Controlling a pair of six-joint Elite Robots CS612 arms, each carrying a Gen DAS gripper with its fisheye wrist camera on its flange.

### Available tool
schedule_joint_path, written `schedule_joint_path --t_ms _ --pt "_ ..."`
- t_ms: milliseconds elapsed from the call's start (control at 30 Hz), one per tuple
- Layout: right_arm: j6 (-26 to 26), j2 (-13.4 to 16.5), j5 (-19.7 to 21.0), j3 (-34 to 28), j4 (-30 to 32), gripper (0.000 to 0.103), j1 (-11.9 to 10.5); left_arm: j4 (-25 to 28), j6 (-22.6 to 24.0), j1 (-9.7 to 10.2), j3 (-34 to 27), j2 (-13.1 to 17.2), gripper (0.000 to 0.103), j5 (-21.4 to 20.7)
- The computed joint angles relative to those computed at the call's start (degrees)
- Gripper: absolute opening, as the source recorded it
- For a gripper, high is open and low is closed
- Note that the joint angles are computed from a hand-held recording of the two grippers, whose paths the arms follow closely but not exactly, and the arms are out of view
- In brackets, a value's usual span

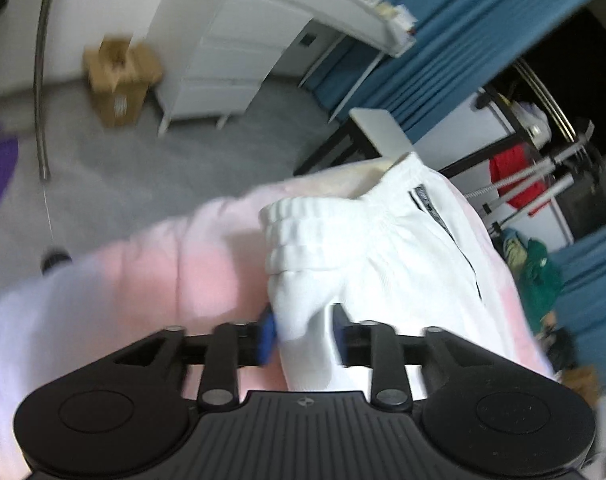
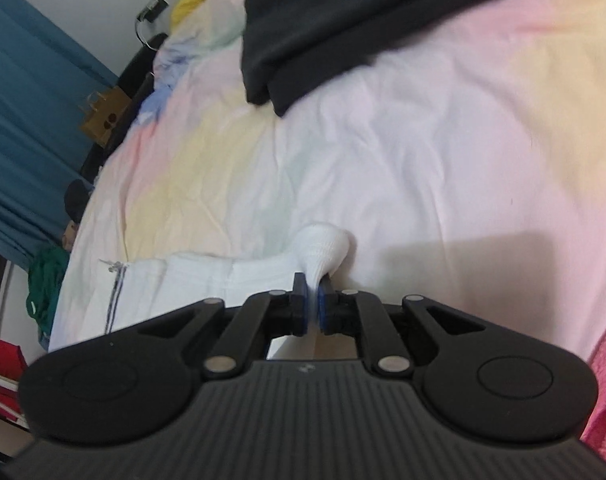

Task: Fold clothes
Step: 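Open both grippers and lay the pants leg flat on the bed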

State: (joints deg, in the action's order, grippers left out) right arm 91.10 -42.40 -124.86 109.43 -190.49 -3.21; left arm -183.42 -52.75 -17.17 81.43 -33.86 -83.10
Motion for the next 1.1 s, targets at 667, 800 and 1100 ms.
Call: schedule_joint_path --t_ms 667,800,1100 --pt "-20.1 9.4 26.7 -18.6 -8.1 0.064 -2.7 5.1 50.8 -12.12 -17.9 7.5 0.074 -10.1" --pt "-19.0 11.8 26.5 -20.1 -12.3 0.064 -3.8 7.6 55.8 -13.88 -27.6 13.9 0.072 -8.0" --pt "-20.4 17.3 17.6 -25.7 -17.7 0.045 -3.5 12.5 60.6 -14.06 -45.5 25.7 0.044 -6.1"
